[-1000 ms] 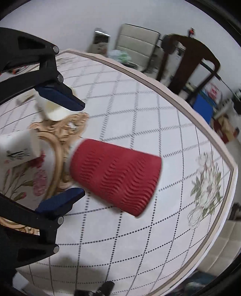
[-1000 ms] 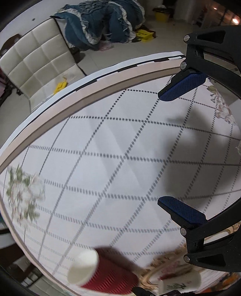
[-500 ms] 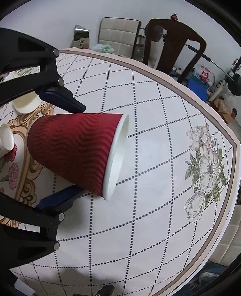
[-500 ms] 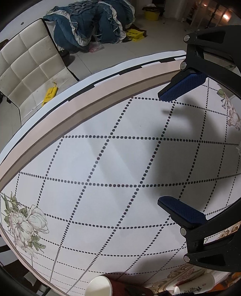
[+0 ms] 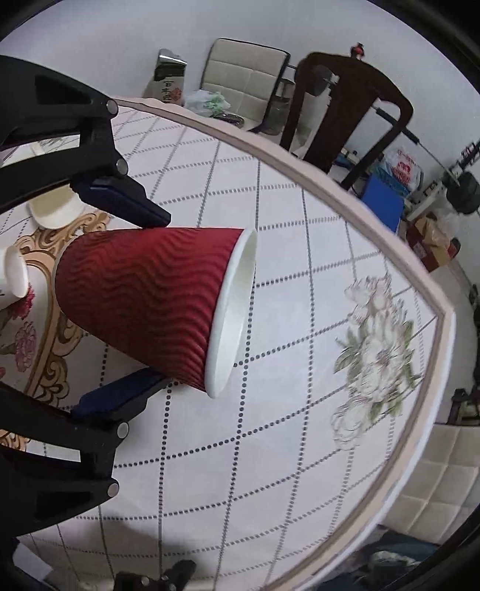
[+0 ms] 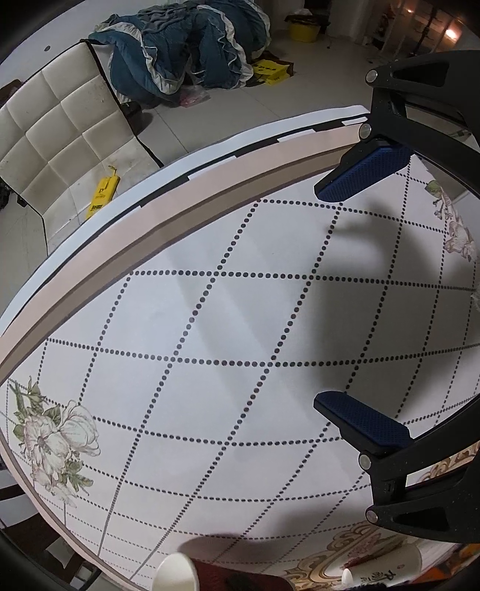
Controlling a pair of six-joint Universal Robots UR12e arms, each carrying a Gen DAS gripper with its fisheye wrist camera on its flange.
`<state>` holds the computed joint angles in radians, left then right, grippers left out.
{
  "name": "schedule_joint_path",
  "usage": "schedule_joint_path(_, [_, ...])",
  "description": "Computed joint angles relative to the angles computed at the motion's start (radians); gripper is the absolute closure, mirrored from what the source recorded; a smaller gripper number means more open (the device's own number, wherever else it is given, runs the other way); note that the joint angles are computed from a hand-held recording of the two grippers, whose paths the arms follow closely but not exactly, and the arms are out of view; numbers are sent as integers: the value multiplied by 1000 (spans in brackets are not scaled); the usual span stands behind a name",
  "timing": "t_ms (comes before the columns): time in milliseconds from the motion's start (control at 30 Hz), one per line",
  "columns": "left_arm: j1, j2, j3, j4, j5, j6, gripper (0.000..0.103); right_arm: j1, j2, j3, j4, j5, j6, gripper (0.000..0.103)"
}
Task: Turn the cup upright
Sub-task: 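Rotate the red cup rim-up with the left gripper and lower it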
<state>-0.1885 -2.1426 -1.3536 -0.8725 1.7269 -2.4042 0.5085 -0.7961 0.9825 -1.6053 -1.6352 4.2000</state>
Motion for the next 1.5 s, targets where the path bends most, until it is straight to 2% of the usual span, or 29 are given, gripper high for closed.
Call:
schedule_joint_path(300, [38, 80, -45, 15, -23, -94, 28, 43, 12, -79, 16, -38, -6, 0])
schedule_joint_path(567, [98, 217, -153, 23, -68, -196, 28, 109, 8, -149, 36, -98, 24, 0])
schedule_joint_path(733, [158, 312, -235, -10, -92, -282, 28, 144, 0, -159, 42, -99, 27, 0])
schedule_joint_path(933, [256, 384, -315, -132, -132, -444, 27, 189, 32, -209, 55, -80, 23, 0])
schedule_joint_path(1100, [325, 398, -361, -253, -204, -579, 27, 218, 72, -262, 92, -61, 15, 0])
schedule_joint_path(1233, [361, 378, -389, -325, -277, -675, 27, 227, 93, -282, 128, -45, 7, 0])
schedule_joint_path(1433, [365, 339, -410, -327, -333, -738, 27, 235, 122, -309, 192, -41, -19, 0])
schedule_joint_path(1500, [363, 325, -407, -336, -348, -737, 26, 236, 128, -313, 208, -38, -24, 0])
